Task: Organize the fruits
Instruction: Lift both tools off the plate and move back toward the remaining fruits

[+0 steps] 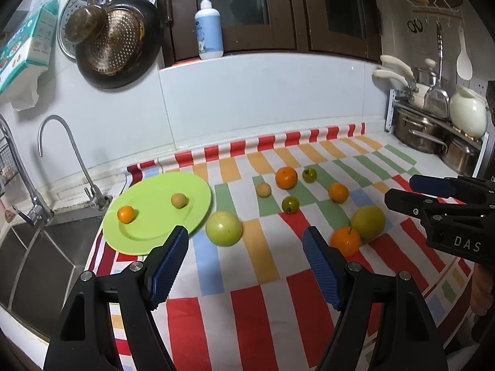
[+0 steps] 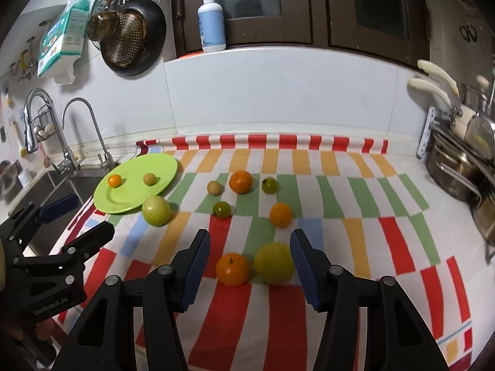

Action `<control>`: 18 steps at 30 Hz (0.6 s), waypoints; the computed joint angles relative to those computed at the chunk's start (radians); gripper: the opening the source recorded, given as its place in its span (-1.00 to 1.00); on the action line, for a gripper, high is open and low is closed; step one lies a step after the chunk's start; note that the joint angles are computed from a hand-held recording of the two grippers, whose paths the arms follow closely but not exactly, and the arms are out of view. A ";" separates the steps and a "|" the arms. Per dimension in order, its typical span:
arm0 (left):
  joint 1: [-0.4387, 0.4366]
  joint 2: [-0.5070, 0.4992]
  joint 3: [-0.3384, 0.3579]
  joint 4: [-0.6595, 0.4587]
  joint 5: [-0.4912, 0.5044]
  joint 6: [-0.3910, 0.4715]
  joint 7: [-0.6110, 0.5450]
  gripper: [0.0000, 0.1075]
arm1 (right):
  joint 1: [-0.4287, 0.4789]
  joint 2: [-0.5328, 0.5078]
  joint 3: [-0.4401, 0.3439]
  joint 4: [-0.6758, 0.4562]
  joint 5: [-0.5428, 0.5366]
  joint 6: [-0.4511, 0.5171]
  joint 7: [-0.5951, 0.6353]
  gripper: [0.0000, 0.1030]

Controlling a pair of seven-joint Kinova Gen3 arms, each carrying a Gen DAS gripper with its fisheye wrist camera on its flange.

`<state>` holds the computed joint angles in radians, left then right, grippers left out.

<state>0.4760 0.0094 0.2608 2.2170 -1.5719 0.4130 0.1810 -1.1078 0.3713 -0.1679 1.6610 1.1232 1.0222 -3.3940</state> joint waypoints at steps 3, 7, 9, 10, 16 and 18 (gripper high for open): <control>-0.001 0.009 -0.002 0.007 -0.015 0.008 0.003 0.41 | 0.002 0.010 -0.003 -0.001 -0.013 -0.014 -0.001 0.06; -0.012 0.018 -0.013 0.015 -0.034 -0.007 0.006 0.41 | -0.002 0.024 0.002 -0.009 -0.027 -0.027 0.001 0.06; -0.022 0.023 -0.022 0.014 -0.025 -0.025 -0.016 0.41 | -0.003 0.034 0.005 -0.018 -0.039 -0.037 0.012 0.05; -0.025 0.027 -0.024 0.012 -0.017 -0.027 -0.027 0.41 | -0.003 0.040 0.008 -0.022 -0.046 -0.043 0.017 0.06; -0.049 0.060 -0.047 0.000 -0.002 -0.067 -0.078 0.41 | 0.018 0.072 0.026 -0.057 -0.141 -0.100 0.093 0.05; -0.056 0.073 -0.056 -0.008 0.016 -0.086 -0.108 0.41 | 0.024 0.081 0.037 -0.063 -0.171 -0.122 0.104 0.05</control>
